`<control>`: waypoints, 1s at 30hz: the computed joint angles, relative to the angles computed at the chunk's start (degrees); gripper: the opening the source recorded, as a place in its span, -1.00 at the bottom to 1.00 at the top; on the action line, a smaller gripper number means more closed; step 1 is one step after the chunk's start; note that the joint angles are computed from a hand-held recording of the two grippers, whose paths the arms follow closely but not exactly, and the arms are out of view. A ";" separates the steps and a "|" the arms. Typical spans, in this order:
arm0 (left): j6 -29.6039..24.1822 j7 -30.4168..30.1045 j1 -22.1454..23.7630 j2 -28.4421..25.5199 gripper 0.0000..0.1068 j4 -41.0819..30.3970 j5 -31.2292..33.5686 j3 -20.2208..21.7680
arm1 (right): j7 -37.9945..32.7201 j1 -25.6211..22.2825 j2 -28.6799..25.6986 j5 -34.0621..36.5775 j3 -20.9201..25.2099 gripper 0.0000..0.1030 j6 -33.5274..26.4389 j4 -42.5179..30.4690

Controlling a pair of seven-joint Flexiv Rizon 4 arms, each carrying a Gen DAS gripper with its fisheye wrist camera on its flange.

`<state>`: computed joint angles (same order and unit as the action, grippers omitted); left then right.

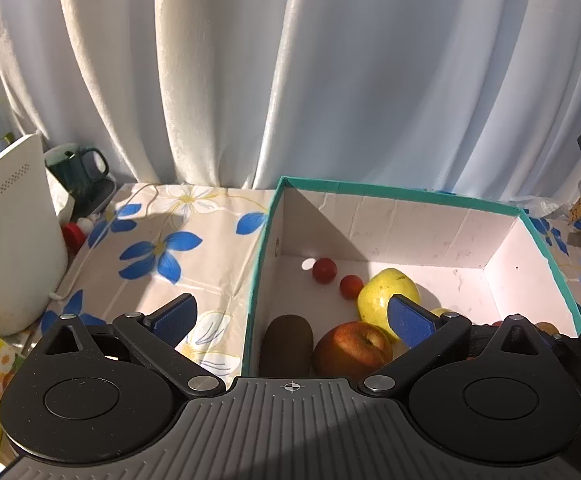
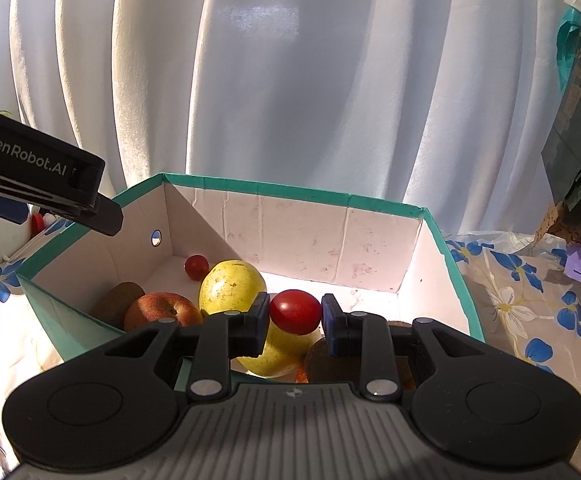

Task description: Organize fruits

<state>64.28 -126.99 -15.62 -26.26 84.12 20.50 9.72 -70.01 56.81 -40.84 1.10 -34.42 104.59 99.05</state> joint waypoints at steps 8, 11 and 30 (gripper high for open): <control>-0.04 0.85 0.19 0.08 0.93 0.07 -0.21 -0.59 | -0.05 0.65 -0.47 0.29 -0.88 -0.26 0.00 -0.08; -0.53 0.69 -0.18 0.01 0.93 -0.22 0.17 -0.21 | 0.02 0.48 -0.26 0.52 -0.56 0.15 0.45 0.06; -4.59 2.21 -0.47 0.68 0.93 -0.97 1.11 -1.18 | -1.65 -0.34 7.36 7.51 3.16 1.00 1.98 4.34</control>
